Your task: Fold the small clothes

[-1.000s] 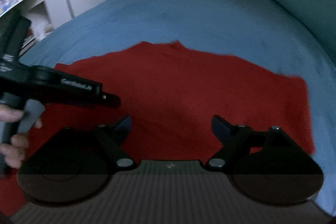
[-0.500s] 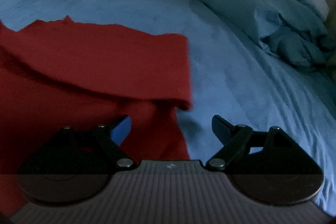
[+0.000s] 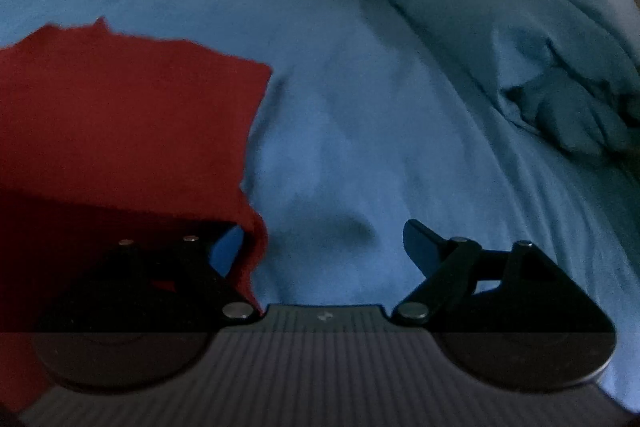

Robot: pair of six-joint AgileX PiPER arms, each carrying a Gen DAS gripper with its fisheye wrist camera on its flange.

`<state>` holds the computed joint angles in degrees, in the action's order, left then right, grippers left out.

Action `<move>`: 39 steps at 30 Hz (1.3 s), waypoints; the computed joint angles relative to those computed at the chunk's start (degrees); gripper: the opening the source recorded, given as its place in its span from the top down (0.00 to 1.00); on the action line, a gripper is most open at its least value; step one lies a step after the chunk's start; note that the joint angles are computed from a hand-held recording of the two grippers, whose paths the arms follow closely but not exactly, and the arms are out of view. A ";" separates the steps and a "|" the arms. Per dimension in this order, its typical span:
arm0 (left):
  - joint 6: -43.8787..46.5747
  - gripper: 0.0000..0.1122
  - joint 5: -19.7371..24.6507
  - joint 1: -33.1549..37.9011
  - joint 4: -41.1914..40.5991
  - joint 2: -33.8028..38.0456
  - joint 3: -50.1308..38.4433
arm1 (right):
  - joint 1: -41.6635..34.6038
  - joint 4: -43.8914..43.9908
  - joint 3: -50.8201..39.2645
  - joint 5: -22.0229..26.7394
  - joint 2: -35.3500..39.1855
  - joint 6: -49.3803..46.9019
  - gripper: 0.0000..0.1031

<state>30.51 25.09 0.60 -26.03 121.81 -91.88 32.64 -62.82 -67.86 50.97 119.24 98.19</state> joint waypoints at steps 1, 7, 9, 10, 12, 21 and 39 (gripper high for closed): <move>-2.80 0.86 0.27 0.07 3.02 -0.25 0.06 | -0.51 1.01 0.20 -0.89 -0.81 -2.05 0.03; -10.51 0.56 -0.83 1.24 10.73 -5.95 4.06 | -1.50 3.58 4.58 -10.31 -10.23 -6.05 0.03; -3.41 0.52 0.84 1.43 4.72 -6.13 2.99 | -1.80 -0.15 4.52 -17.80 -11.25 -2.46 0.03; -2.05 0.52 1.28 0.95 4.03 -5.64 2.26 | -2.02 -0.74 3.05 -19.65 -10.06 -1.73 0.03; -0.12 0.51 2.68 -0.26 2.89 -3.72 -0.38 | -2.80 -0.89 -0.74 -22.08 -5.89 0.52 0.03; -0.09 0.50 6.41 -3.16 5.62 2.47 -5.16 | -2.40 -4.65 1.95 -23.39 -5.52 7.62 0.03; -4.81 0.48 11.09 -2.97 8.15 4.73 -10.42 | -14.88 -7.82 -12.58 -28.80 4.76 -0.94 0.01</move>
